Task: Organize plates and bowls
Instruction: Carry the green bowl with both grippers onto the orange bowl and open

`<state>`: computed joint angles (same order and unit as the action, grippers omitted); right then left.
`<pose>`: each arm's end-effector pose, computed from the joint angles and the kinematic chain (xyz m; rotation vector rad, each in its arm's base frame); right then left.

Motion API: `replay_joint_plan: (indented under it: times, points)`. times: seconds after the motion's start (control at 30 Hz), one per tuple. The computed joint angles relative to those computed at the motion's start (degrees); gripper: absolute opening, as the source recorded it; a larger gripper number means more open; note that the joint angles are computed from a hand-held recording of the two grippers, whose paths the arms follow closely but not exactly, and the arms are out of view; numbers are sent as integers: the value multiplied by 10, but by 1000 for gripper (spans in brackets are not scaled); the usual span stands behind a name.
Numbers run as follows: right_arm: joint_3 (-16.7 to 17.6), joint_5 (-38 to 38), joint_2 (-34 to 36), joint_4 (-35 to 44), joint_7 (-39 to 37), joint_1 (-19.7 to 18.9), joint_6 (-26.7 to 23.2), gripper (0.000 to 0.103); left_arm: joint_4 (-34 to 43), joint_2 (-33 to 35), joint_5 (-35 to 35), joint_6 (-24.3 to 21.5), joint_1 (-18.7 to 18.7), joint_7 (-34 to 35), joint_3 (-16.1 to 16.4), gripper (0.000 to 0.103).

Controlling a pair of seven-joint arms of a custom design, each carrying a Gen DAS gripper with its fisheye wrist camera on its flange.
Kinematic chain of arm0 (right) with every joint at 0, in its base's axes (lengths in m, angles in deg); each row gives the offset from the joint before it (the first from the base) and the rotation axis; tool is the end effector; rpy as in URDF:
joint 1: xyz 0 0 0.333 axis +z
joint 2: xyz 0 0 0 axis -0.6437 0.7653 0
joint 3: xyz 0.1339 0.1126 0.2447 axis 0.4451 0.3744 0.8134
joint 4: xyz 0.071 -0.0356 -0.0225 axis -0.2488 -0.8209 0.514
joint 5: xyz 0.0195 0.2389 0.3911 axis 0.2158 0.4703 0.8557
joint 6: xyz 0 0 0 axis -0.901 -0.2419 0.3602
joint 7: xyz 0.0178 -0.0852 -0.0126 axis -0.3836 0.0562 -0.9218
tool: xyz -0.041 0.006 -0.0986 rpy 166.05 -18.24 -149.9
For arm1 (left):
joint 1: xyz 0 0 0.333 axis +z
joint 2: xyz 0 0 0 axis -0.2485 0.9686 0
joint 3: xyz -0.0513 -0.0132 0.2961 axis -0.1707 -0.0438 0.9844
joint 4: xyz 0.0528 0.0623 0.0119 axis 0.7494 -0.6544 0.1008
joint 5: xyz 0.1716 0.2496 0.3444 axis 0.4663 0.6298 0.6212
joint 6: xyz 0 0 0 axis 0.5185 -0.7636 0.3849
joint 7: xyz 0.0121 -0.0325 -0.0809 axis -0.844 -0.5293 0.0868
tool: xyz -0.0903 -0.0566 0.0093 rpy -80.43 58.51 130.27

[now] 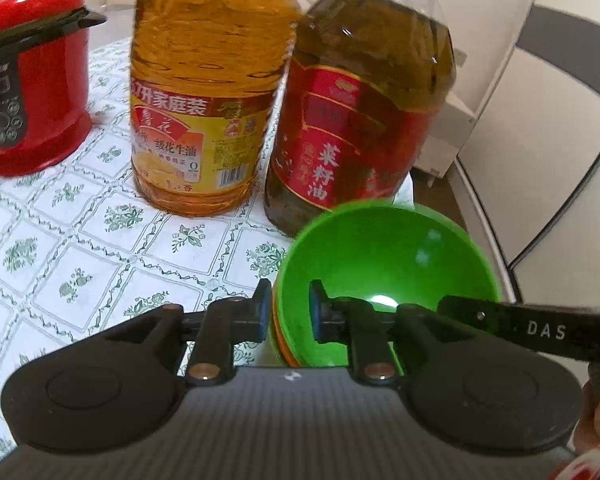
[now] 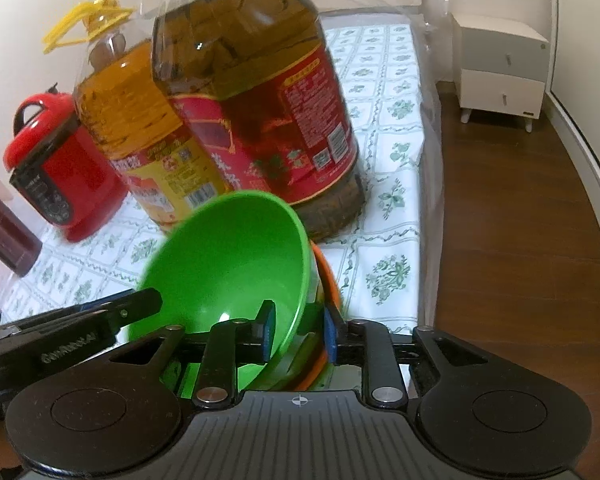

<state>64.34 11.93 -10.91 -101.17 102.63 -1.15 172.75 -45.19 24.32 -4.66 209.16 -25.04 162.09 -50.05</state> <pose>0.5901 0.5096 0.4341 -1.3692 2.0382 -0.4706 0.6647 -0.2829 0.4374 -1.5614 2.2292 -1.1223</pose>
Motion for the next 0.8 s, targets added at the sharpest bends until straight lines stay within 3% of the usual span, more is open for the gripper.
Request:
replay_joint_plan:
  times: [0.3,0.37,0.43,0.8]
  points:
    - [-8,-58,-49,-70,101,-1,57,26,-7,-8,-54,0,12,21,-9,17]
    - [-5,-64,-52,-76,113,-4,60,25,-9,-10,-69,-2,15,33,-13,17]
    - [-2,-68,-54,-82,127,-8,69,14,-13,-13,-82,-3,16,47,-15,17]
    - [2,-85,-51,-87,153,-11,71,11,-20,-15,-80,-2,7,47,-8,17]
